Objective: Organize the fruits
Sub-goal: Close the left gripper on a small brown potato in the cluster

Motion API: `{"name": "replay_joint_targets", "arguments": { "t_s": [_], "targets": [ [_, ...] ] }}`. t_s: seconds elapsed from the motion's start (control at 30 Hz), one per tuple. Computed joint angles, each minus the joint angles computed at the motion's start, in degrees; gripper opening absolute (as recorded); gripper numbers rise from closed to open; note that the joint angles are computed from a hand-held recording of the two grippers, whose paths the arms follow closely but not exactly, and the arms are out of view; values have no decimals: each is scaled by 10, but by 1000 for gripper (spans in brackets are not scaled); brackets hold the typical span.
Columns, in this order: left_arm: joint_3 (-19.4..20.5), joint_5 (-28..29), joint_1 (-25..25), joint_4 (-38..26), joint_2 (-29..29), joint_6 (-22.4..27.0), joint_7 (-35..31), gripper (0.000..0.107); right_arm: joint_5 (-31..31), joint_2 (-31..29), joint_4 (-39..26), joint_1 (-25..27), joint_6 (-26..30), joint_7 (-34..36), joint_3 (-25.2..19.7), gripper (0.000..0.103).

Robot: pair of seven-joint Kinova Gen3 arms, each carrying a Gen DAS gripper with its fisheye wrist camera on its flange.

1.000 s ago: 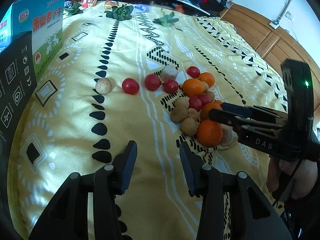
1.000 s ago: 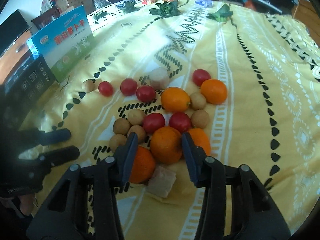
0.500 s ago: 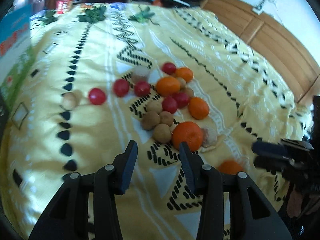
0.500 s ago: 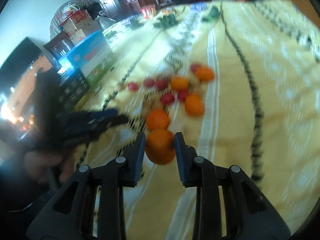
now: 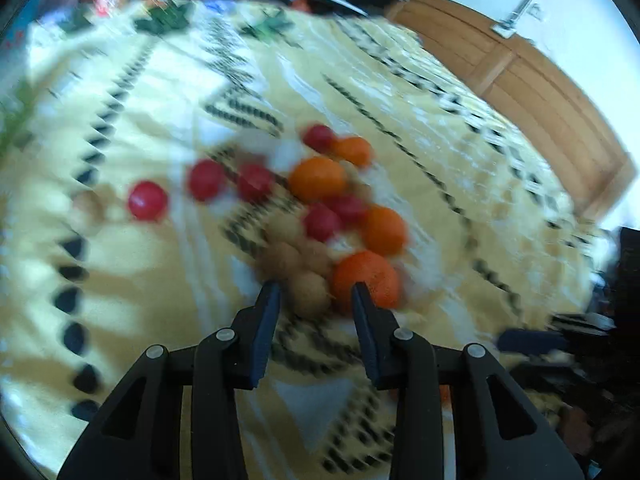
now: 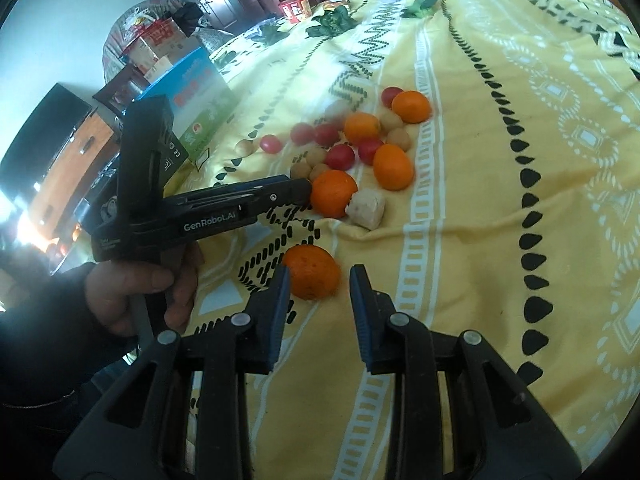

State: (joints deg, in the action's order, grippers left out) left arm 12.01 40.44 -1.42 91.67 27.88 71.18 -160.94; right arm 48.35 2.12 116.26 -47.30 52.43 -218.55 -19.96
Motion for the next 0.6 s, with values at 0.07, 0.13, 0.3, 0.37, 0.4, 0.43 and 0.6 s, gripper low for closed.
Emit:
{"name": "replay_joint_targets", "arguments": {
  "t_s": [0.07, 0.13, 0.3, 0.37, 0.4, 0.43, 0.6],
  "targets": [
    [53, -29, -42, -17, 12, 47, -11, 27, -1, -1, 0, -2, 5, -6, -1, 31],
    [74, -25, -85, -17, 9, 82, -23, 22, 5, -6, -1, -4, 15, -9, -4, 31],
    [-19, 14, -74, 6, -14, 41, -5, 22, 29, -8, -4, 13, -28, 41, 4, 33],
    [-62, 21, -49, 6, -17, 39, -9, 22, 18, 3, -9, 35, -66, 87, 12, 33],
    [-86, 32, -34, 6, -18, 43, -15, 22, 9, 9, -12, 39, -80, 106, 23, 33],
    [-104, 40, -23, 7, -20, 44, -20, 22, 4, 14, -13, 39, -91, 115, 34, 33],
    [-118, 58, -14, 15, -28, 34, -35, 24, -44, 55, -52, 87, -78, 208, 26, 33]
  ]
}}
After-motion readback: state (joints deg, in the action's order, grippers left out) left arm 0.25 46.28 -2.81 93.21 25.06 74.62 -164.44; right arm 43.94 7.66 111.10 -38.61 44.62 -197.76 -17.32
